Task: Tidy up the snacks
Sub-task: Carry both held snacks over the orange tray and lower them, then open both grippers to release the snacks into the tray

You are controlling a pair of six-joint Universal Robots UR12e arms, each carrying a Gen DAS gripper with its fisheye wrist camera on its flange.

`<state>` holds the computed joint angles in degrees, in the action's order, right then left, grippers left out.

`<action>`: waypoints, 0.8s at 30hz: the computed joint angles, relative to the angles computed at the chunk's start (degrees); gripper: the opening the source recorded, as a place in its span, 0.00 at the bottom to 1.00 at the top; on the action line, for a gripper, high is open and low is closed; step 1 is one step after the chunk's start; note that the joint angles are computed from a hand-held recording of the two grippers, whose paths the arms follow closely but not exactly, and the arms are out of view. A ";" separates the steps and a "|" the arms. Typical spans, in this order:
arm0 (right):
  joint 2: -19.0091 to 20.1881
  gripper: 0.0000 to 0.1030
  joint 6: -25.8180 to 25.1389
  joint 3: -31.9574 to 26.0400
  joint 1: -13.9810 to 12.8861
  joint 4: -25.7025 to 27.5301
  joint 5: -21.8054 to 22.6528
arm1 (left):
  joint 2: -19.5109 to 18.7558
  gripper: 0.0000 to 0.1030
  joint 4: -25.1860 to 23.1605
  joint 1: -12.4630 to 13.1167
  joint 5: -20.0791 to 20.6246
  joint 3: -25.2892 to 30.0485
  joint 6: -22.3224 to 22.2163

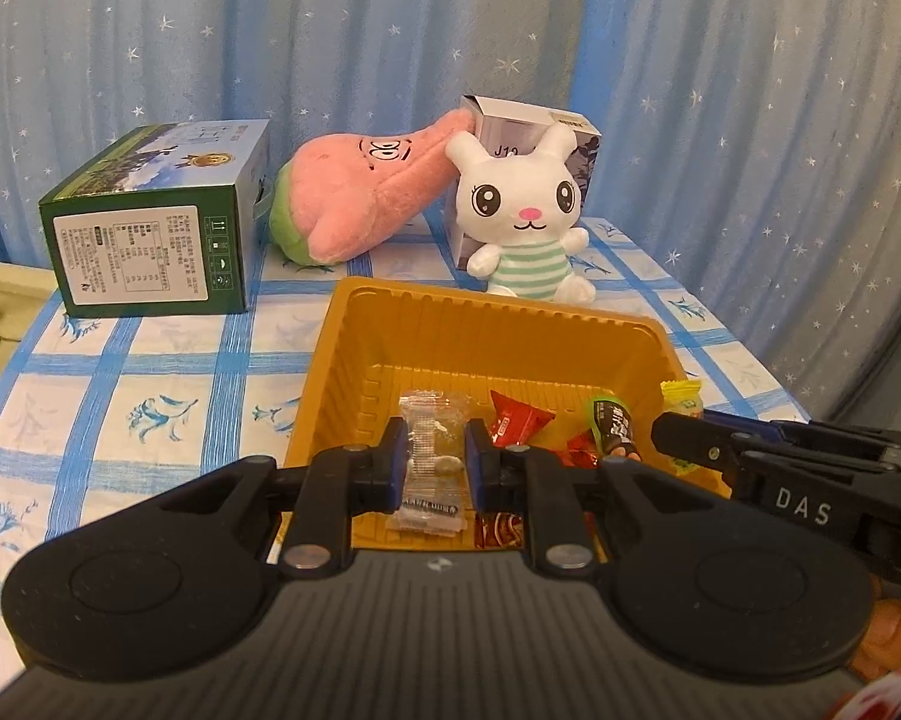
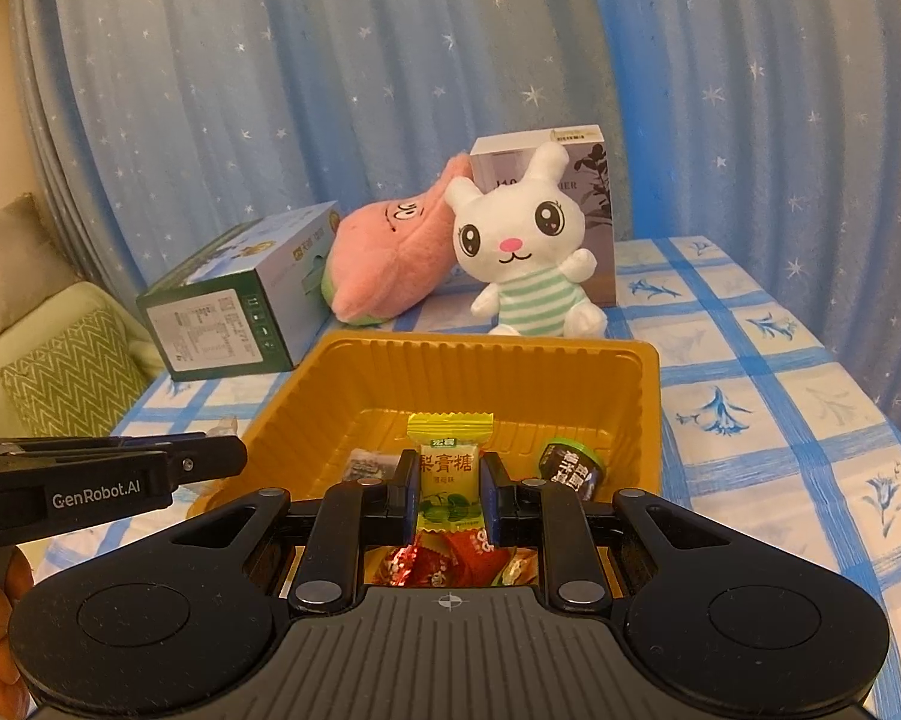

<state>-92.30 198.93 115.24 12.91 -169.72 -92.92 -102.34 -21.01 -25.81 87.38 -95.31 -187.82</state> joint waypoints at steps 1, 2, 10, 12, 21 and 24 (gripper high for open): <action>0.21 0.20 -0.12 -0.15 0.03 -0.03 -0.09 | -0.20 0.17 -0.09 0.06 -0.06 0.21 0.24; 0.46 0.20 -0.22 -0.32 0.03 -0.08 -0.21 | -0.38 0.17 -0.25 0.11 -0.10 0.41 0.44; 2.13 0.20 0.20 -1.56 -0.49 -0.05 -0.51 | -1.44 0.17 -1.21 1.00 -0.35 1.37 0.45; 2.46 0.20 0.31 -1.83 -0.61 -0.03 -0.38 | -1.74 0.17 -1.51 1.18 -0.56 1.61 0.71; 3.40 0.20 0.40 -2.53 -0.76 0.13 -0.03 | -3.09 0.17 -3.39 1.10 -0.39 2.69 3.14; 3.48 0.20 0.44 -2.63 -0.77 0.21 -0.06 | -3.53 0.17 -3.36 0.62 1.12 2.97 4.93</action>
